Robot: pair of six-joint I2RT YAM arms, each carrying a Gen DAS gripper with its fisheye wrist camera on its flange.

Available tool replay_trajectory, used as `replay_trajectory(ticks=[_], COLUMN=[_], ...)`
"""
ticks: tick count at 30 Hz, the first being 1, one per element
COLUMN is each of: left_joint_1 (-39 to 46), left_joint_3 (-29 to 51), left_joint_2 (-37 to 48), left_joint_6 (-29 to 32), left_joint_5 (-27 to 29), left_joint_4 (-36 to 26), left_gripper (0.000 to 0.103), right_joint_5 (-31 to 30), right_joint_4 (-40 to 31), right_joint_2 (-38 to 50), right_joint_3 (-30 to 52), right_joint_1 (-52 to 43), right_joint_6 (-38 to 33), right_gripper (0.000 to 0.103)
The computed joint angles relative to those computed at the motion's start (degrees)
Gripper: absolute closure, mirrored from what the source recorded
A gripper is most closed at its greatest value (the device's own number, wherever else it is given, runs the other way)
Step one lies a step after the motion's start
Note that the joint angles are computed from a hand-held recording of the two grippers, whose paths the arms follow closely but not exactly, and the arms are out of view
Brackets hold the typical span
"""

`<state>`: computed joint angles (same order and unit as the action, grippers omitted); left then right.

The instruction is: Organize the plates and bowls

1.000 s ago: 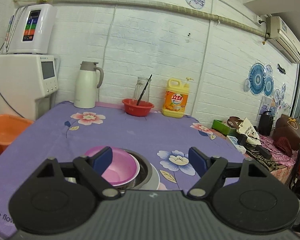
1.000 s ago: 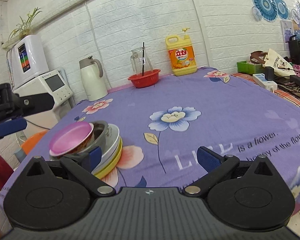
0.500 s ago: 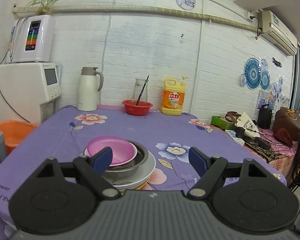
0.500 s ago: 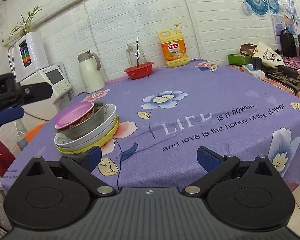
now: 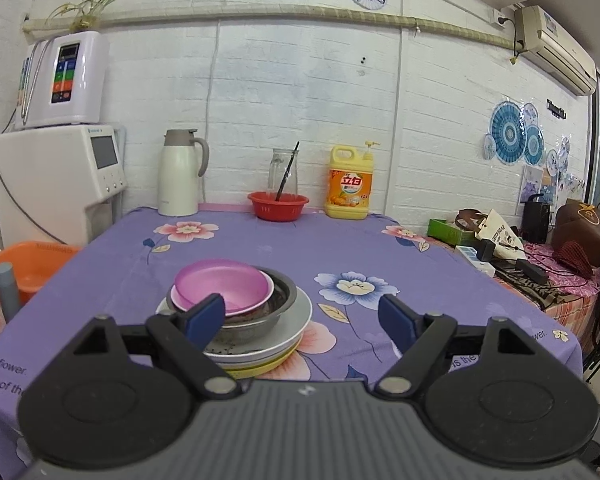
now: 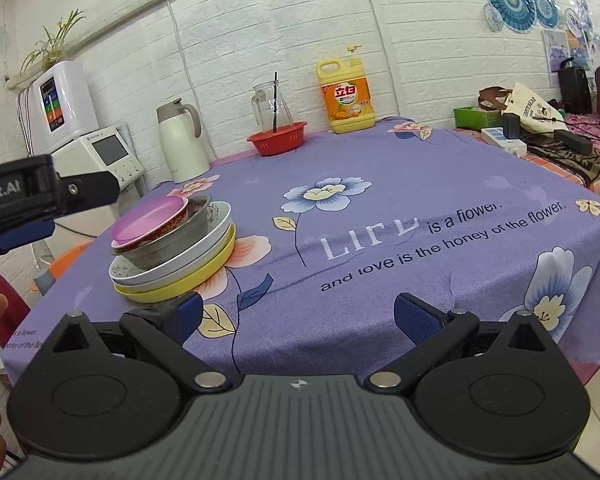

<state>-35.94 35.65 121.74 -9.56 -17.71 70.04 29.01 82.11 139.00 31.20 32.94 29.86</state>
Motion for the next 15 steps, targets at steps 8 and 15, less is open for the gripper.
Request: replay_trajectory(ticks=[8, 15], left_joint_1=[0.9, 1.1], left_joint_3=[3.0, 5.2], left_joint_2=[1.6, 4.9], left_joint_6=[-0.4, -0.6], left_joint_5=[-0.7, -3.8], left_joint_4=[-6.3, -7.5], left_gripper=[0.022, 0.022], right_joint_5=[2.2, 7.8], right_joint_4=[-0.4, -3.6], right_joint_2=[0.0, -0.8], right_joint_3=[0.4, 1.1], right_joint_1=[1.6, 3.0], right_joint_6=[-0.9, -0.9], right_gripper=[0.0, 0.0])
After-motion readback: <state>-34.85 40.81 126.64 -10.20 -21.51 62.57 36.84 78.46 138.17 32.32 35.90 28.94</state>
